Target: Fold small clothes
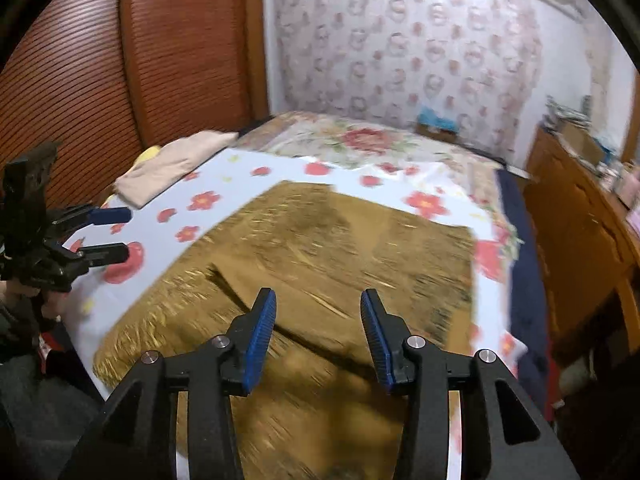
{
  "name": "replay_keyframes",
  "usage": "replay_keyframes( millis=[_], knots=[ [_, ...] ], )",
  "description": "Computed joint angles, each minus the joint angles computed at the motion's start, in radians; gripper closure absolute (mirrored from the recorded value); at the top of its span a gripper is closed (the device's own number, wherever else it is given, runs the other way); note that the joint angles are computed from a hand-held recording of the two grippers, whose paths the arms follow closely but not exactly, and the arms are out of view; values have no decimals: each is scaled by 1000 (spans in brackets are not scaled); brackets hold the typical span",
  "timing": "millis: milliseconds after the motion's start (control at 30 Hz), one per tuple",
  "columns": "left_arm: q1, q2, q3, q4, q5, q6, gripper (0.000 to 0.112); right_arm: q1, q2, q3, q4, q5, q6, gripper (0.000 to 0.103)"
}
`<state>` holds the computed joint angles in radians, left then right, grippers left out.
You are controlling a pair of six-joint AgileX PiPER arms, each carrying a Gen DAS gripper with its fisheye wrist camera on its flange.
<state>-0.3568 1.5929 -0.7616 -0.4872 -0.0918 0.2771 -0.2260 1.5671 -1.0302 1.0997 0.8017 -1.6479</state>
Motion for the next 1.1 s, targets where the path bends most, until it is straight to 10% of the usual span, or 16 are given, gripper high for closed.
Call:
replay_keyframes(
  millis=[500,567,633,867,1100],
  knots=[
    [8,-23,29,91,-3,-96,33,303,237,-180,-339,-170,272,58],
    [3,-22,30,65,-3,-73,33,315,268,-208,-358,-181,297,85],
    [0,-21,28,45,0,-54,33,311,275,-213,-340,-209,267,98],
    [-17,-7,15,-14,0,-6,33,179,221,-294,-190,-135,216,100],
    [-35,13,1,-54,5,30,33,109,403,-608,-393,-162,570,99]
  ],
)
